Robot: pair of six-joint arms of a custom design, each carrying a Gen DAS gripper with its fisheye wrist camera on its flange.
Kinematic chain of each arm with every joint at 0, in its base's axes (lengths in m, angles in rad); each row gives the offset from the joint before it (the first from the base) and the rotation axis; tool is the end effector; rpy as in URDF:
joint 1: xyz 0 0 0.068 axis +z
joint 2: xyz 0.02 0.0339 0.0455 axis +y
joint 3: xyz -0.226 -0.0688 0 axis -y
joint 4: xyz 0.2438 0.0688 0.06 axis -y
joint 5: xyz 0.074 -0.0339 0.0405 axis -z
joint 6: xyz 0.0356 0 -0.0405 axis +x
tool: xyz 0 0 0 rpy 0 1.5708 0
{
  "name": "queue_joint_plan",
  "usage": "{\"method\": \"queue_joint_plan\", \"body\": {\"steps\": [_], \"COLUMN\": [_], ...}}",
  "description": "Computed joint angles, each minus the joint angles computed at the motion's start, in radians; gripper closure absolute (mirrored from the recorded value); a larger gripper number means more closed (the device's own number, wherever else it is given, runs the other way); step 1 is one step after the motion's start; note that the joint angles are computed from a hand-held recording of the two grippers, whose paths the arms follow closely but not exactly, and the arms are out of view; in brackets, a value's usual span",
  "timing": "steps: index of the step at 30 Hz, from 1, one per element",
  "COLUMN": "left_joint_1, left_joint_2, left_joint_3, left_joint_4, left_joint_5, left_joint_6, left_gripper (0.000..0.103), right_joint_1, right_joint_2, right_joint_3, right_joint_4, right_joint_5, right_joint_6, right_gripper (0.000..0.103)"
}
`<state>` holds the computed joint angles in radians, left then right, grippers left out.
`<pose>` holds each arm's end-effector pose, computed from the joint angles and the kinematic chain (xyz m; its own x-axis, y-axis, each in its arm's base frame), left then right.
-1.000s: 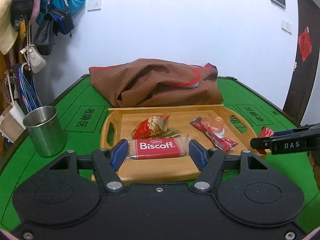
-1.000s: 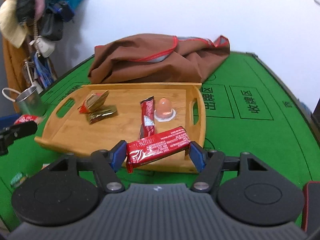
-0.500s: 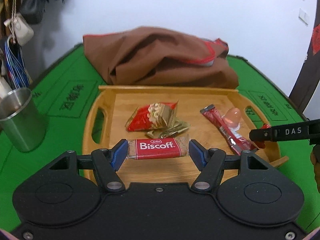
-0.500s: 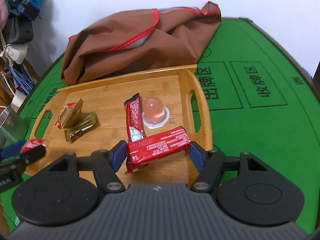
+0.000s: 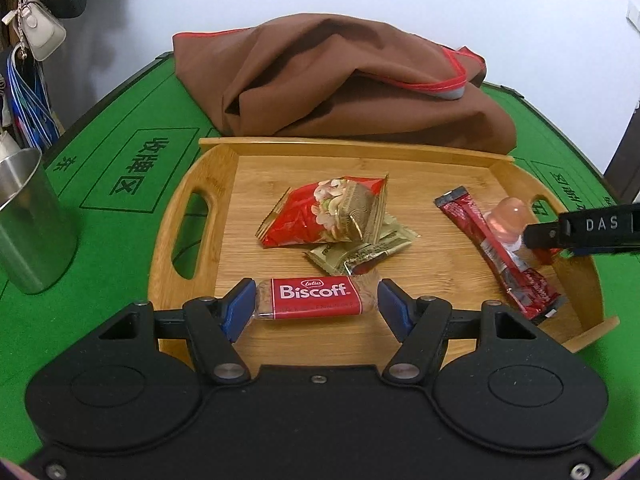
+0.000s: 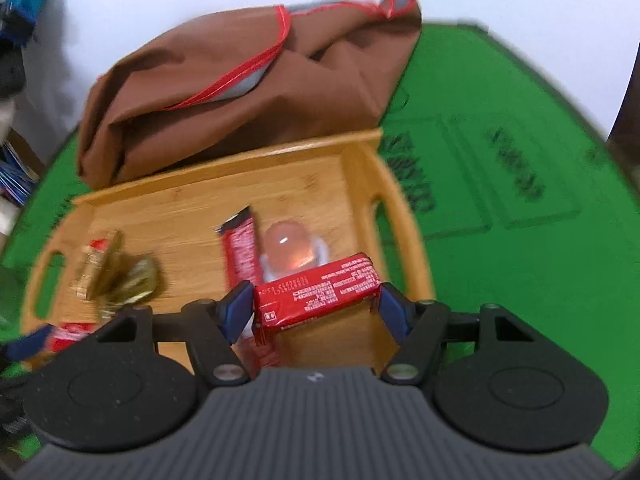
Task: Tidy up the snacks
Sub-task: 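Carry both packets onto the bamboo tray and open both tools to release them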
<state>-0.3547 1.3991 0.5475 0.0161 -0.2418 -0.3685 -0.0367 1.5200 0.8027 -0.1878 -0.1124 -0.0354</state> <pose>0.2467 -0.0823 0.1118 -0.7160 -0.1078 -0.6897 -0.0765 0.9942 -0.0760 0.2992 -0.0070 0.1381 -0.7843 -0.0064 -0.6203 -0.0606 0.9960 0.0663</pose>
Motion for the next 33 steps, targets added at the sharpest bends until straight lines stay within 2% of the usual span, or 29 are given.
{"method": "queue_joint_plan", "body": {"steps": [7,13,18,22,29,30,31,33], "left_joint_1": [0.016,0.023,0.040,0.043,0.045,0.046,0.048,0.048], "left_joint_2": [0.048,0.080,0.113,0.145,0.196,0.207,0.212,0.204], "left_joint_3": [0.033,0.058,0.077,0.104,0.140,0.149,0.153,0.146], "left_joint_4": [0.014,0.027,0.051,0.055,0.059,0.056,0.057,0.059], "left_joint_5": [0.006,0.013,0.036,0.034,0.027,0.026,0.027,0.028], "left_joint_6": [0.009,0.024,0.030,0.032,0.034,0.032,0.028,0.023], "left_gripper": [0.038,0.038,0.037,0.037,0.037,0.037,0.036,0.035], "right_joint_1": [0.042,0.054,0.054,0.045,0.041,0.039,0.037,0.025], "right_joint_2": [0.040,0.094,0.104,0.127,0.153,0.152,0.146,0.122], "right_joint_3": [0.031,0.060,0.074,0.103,0.107,0.106,0.099,0.080], "right_joint_4": [-0.006,-0.003,-0.010,-0.048,-0.026,-0.024,-0.022,-0.016], "right_joint_5": [0.065,0.066,0.033,-0.038,-0.062,-0.066,-0.069,-0.096], "right_joint_6": [-0.039,-0.029,-0.023,-0.012,-0.005,-0.007,-0.010,-0.024], "right_gripper": [0.033,0.033,0.033,0.033,0.030,0.030,0.022,0.020]}}
